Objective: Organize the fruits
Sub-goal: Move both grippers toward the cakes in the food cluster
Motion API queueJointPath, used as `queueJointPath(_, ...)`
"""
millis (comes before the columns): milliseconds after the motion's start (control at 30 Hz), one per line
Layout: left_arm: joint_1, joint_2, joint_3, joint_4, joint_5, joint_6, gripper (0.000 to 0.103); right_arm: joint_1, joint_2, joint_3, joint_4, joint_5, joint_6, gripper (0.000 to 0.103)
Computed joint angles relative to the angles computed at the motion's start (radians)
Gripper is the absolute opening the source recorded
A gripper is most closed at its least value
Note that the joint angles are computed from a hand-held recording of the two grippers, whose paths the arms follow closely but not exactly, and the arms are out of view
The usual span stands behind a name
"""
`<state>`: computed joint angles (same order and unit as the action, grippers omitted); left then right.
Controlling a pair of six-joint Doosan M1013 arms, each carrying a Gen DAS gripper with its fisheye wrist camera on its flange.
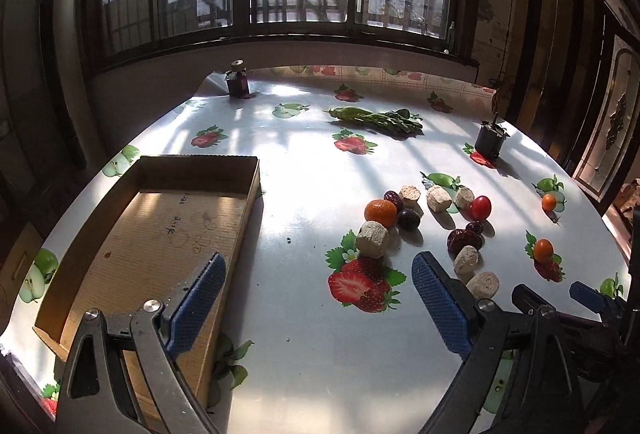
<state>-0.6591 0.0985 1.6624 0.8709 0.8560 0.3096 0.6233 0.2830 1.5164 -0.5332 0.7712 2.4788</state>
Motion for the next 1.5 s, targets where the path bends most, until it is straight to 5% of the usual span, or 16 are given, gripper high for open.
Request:
queueJointPath(133, -0.021, -0.025, 0.019, 0.114, 0.053, -0.069, 0.094, 0.048, -0.043, 0.047, -0.199, -0.069, 0.202, 0.102)
queueJointPath(333, -0.023, -0.049, 0.037, 0.093, 0.062, -0.046, 0.094, 0.106, -0.074, 0.085, -0.435, -0.092, 0.403, 0.102)
queueJointPath(1100, -0.01, -0.052, 0.036, -0.007, 0.065, 0.013, 0.094, 0.116, -0.074, 0.094, -0.364, -0.122, 0.327, 0.102)
queueJointPath(1500, 0.054, -0.085, -0.043, 0.076, 0.013, 0.102, 0.095, 0.041, -0.101, 0.019, -0.36, -0.116, 0.175, 0.102)
